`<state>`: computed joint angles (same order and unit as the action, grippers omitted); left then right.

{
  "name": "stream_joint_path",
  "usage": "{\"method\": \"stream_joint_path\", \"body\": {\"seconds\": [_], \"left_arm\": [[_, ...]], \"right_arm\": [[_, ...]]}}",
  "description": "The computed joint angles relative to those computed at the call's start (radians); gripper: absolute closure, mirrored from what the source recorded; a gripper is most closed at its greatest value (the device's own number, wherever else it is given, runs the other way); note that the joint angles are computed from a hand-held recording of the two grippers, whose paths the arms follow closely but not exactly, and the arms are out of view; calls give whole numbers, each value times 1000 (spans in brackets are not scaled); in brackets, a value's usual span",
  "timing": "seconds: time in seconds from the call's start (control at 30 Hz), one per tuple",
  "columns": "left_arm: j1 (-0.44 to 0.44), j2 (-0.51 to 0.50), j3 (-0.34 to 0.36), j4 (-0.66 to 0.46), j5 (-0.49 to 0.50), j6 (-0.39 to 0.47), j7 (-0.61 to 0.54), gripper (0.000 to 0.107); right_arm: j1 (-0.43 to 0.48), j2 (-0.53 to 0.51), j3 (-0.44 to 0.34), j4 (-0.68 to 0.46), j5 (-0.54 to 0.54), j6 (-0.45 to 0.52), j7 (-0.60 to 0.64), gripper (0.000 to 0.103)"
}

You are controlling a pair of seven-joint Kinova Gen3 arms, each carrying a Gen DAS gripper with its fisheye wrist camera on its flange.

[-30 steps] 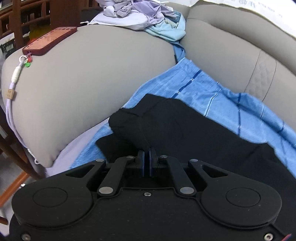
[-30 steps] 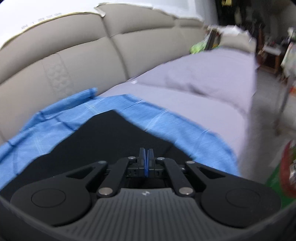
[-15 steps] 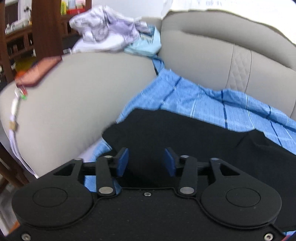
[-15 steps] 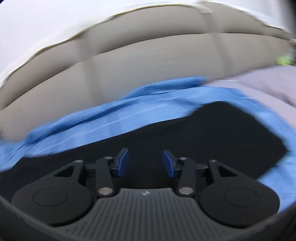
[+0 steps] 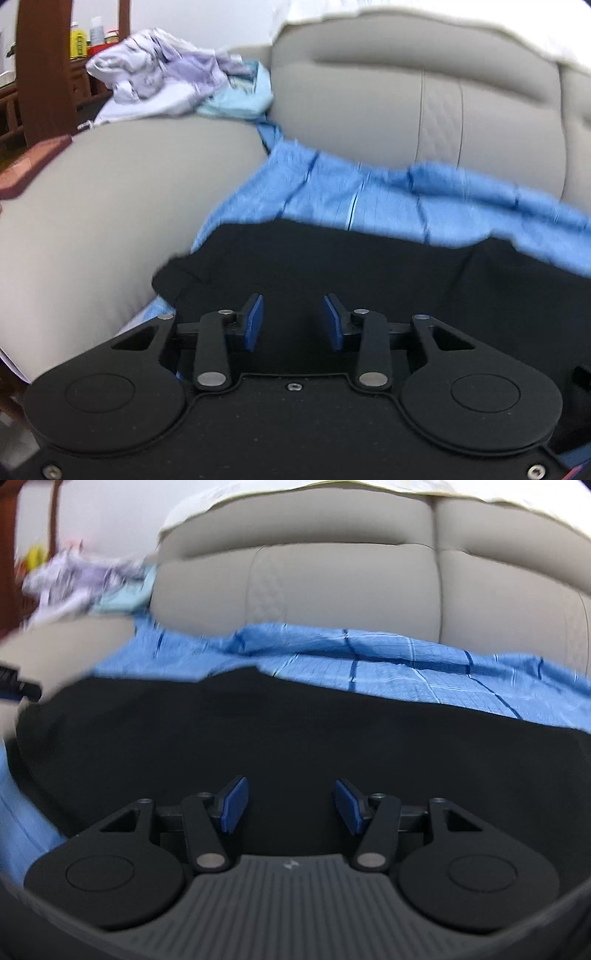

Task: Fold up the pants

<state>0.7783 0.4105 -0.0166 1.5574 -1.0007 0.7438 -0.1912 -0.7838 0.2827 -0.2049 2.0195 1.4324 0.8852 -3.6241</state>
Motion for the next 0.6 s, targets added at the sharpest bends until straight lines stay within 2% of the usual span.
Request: {"method": "stream_joint_path", "body": {"seconds": [0.07, 0.1, 0.17, 0.23, 0.33, 0.37, 0.5, 0.57, 0.6], "left_arm": [[1, 38, 4, -23, 48, 48, -58, 78], [-23, 52, 34, -39, 79, 78, -82, 78], [-42, 58, 46, -37, 144, 95, -81, 77], [-4, 50, 6, -18, 156, 104, -48, 76], [0, 46, 10, -19, 172, 139, -62, 75], [5, 45, 7, -14, 164, 144, -56, 71], [-3, 43, 17, -37, 184, 185, -61, 68], [-5, 31, 26, -48, 178, 170, -64, 72], [19, 25, 5, -38, 154, 141, -51, 72]], "right_arm": [[-29, 23, -19, -1, -20, 49, 11, 35], [-68, 29, -14, 12, -20, 90, 4, 35], [-101, 32, -29, 26, -38, 141, 12, 33], [-115, 22, -35, 51, -42, 150, -18, 32], [-132, 4, -51, 73, -69, 167, -47, 31], [-141, 3, -56, 76, -77, 179, -49, 31], [-127, -24, -61, 94, -87, 147, -52, 31], [-101, -55, -68, 102, -101, 110, -36, 30], [-91, -75, -62, 112, -94, 84, -49, 30]]}}
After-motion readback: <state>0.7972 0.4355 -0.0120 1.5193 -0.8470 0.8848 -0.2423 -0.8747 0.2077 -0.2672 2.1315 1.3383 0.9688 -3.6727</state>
